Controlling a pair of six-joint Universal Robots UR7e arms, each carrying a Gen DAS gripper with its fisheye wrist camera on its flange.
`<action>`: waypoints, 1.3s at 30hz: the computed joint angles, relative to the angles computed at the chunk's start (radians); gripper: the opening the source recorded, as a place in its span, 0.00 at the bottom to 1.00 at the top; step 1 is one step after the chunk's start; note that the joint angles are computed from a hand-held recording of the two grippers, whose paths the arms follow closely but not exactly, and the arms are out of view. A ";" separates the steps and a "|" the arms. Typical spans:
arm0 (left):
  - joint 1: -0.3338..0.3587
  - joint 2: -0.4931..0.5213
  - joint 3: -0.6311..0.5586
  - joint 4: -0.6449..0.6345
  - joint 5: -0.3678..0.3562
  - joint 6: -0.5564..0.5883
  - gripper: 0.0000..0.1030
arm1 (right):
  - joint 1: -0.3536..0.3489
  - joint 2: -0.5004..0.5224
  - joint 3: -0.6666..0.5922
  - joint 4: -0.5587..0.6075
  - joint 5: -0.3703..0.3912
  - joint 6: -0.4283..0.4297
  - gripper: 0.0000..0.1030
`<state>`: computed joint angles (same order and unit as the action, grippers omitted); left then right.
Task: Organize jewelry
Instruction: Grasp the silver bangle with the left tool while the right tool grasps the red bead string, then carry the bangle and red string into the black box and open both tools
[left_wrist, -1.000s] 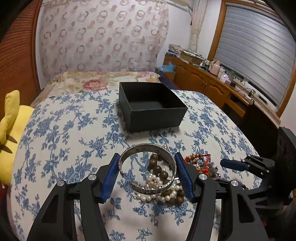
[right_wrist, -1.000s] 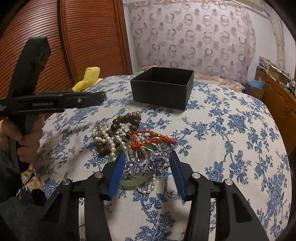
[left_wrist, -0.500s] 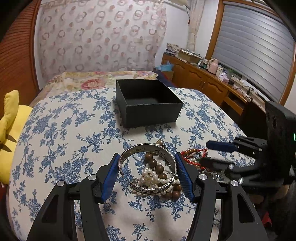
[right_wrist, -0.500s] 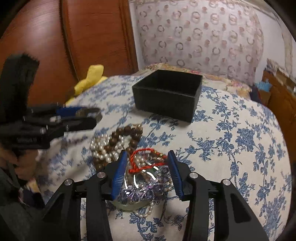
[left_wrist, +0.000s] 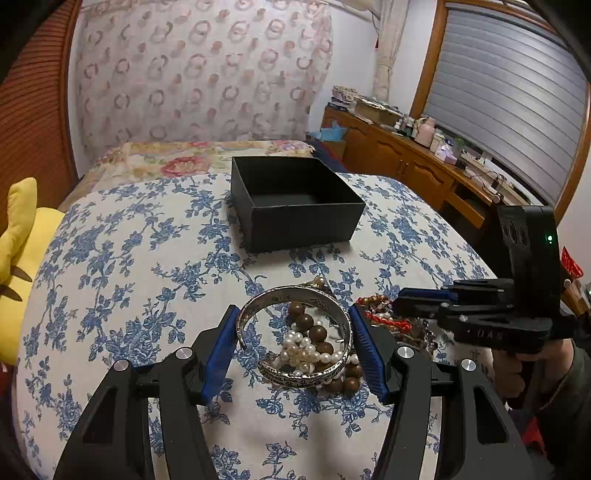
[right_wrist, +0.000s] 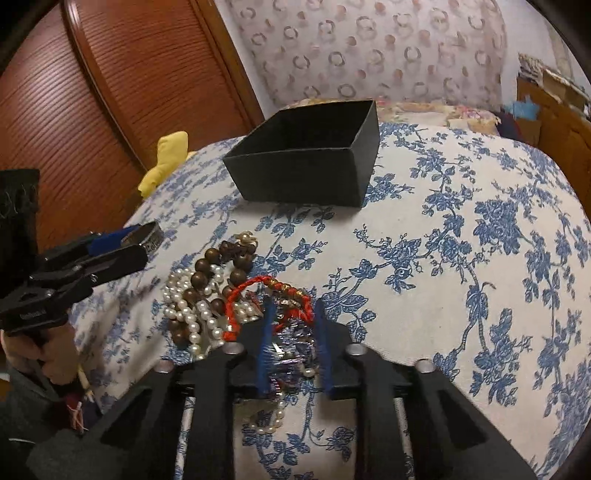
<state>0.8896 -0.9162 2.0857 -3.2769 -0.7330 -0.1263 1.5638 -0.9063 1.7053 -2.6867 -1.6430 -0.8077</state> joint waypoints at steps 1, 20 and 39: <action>0.001 0.002 -0.004 0.002 -0.001 0.000 0.55 | 0.002 -0.001 0.005 -0.015 -0.003 -0.003 0.17; -0.004 0.012 -0.036 -0.002 0.004 0.029 0.55 | 0.035 -0.038 -0.015 -0.071 0.076 -0.073 0.05; 0.079 0.137 -0.350 0.089 -0.004 0.193 0.55 | 0.087 0.143 -0.328 -0.012 0.108 -0.070 0.05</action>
